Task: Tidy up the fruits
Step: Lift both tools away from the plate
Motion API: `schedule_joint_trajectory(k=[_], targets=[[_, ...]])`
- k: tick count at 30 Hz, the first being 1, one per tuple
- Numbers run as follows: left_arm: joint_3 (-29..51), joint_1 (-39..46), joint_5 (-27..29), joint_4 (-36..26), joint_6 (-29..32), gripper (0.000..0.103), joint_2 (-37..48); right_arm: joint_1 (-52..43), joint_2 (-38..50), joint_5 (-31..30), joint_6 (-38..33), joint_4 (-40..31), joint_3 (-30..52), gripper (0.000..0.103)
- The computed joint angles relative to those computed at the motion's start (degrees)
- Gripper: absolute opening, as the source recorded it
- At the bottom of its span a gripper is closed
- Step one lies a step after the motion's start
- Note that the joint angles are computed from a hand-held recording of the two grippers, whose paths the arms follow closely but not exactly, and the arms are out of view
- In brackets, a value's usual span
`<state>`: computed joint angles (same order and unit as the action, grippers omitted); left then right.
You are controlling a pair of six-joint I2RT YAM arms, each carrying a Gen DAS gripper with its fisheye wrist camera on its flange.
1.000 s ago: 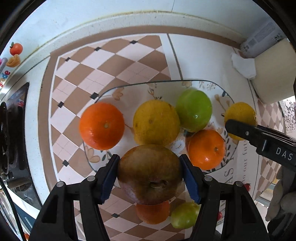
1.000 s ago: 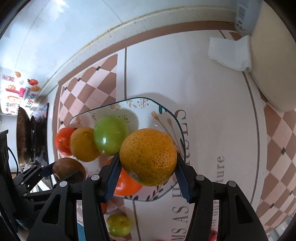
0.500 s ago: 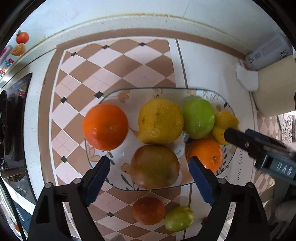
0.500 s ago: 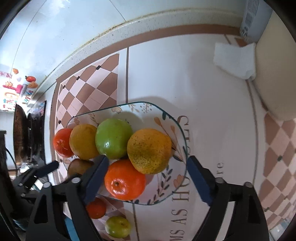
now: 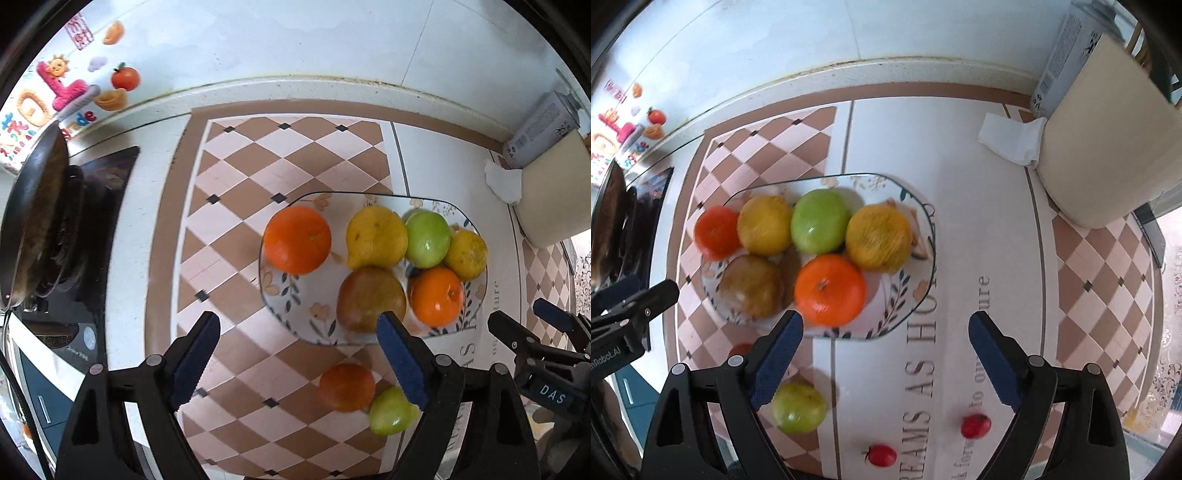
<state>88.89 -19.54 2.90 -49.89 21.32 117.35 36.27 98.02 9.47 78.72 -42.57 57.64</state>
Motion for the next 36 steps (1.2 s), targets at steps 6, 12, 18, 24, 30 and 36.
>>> schedule_joint_trajectory(k=[6,12,18,24,30,36], targets=[[-4.78,2.66,2.07,-1.42,2.63,0.087,-7.42,6.82,-1.69,3.9,6.08,-7.71,5.95,0.093],[-6.07,5.26,4.7,-5.1,5.28,0.087,-14.09,12.28,-1.38,7.44,11.3,-17.21,14.59,0.093],[-5.4,7.61,7.43,-10.09,7.52,0.087,-19.41,17.54,-0.13,9.91,15.41,-26.1,23.91,0.093],[-4.9,9.79,9.06,-13.79,9.72,0.087,-23.28,21.74,2.04,12.06,18.79,-33.51,32.5,0.093],[-4.27,11.54,10.23,-17.25,11.61,0.087,-25.9,24.89,4.23,14.15,21.31,-40.08,40.41,0.093],[-2.79,12.63,11.56,-19.91,12.95,0.087,-27.6,26.88,5.41,15.46,23.54,-44.52,45.2,0.093]])
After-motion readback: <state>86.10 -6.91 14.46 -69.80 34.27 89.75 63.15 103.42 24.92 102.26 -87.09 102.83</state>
